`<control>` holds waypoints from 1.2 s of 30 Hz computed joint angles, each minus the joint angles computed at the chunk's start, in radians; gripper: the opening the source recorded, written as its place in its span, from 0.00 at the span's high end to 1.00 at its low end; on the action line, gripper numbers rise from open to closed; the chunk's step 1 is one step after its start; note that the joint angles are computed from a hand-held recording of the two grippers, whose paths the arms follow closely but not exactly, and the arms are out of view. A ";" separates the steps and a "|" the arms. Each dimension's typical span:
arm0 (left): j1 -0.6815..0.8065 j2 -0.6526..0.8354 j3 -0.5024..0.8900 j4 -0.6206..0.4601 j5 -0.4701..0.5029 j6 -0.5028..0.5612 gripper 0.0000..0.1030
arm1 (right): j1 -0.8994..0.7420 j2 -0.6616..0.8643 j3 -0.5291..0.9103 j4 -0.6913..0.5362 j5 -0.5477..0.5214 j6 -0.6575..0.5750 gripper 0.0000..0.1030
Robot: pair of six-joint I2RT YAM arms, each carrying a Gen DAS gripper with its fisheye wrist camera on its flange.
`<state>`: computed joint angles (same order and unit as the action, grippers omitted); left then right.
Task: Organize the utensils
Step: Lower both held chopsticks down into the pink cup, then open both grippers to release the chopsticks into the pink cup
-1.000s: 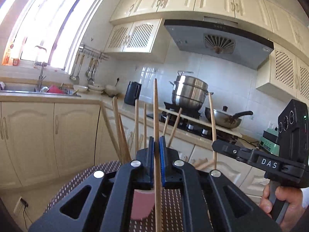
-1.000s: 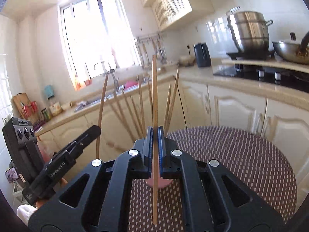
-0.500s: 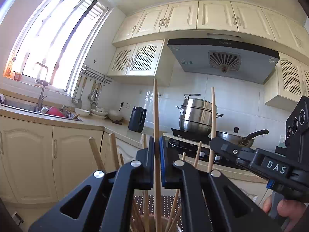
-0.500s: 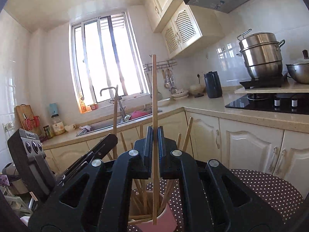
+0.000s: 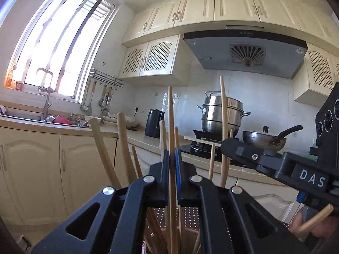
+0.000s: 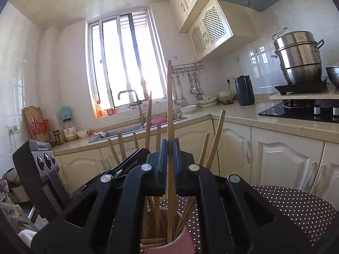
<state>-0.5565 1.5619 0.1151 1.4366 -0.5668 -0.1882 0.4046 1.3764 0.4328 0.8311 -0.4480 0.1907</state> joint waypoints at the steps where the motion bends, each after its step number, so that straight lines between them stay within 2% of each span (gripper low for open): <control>1: -0.007 -0.004 -0.005 -0.013 -0.004 -0.003 0.95 | -0.005 -0.005 -0.008 -0.001 -0.006 -0.002 0.95; 7: -0.065 -0.082 -0.043 -0.143 -0.045 0.000 0.95 | -0.035 -0.072 -0.057 -0.058 -0.055 -0.021 0.95; 16: -0.148 -0.212 -0.074 -0.368 -0.115 -0.062 0.94 | -0.047 -0.129 -0.088 -0.200 -0.057 -0.058 0.95; 18: -0.180 -0.211 -0.066 -0.408 -0.172 -0.060 0.93 | -0.037 -0.128 -0.095 -0.219 -0.041 -0.061 0.94; 19: -0.191 -0.224 -0.062 -0.442 -0.183 -0.064 0.91 | -0.031 -0.133 -0.103 -0.221 -0.030 -0.060 0.94; 21: -0.210 -0.270 -0.064 -0.516 -0.196 -0.091 0.68 | -0.024 -0.142 -0.105 -0.242 -0.026 -0.062 0.94; 23: -0.239 -0.308 -0.077 -0.542 -0.227 -0.097 0.68 | -0.009 -0.166 -0.104 -0.276 -0.001 -0.069 0.94; 30: -0.327 -0.603 -0.074 -0.883 -0.315 -0.146 0.46 | 0.020 -0.298 -0.123 -0.392 0.058 -0.050 0.93; 32: -0.365 -0.712 -0.076 -0.996 -0.354 -0.175 0.43 | 0.023 -0.347 -0.129 -0.430 0.073 -0.047 0.87; 34: -0.405 -0.833 -0.071 -1.137 -0.390 -0.218 0.40 | 0.019 -0.408 -0.135 -0.469 0.078 -0.035 0.75; 36: -0.442 -0.925 -0.050 -1.282 -0.430 -0.262 0.36 | 0.011 -0.475 -0.138 -0.518 0.072 -0.022 0.73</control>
<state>-0.9983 0.6370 0.0654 0.1550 -0.9972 -0.4505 0.4158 0.9014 0.2952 0.3129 -0.3758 0.1683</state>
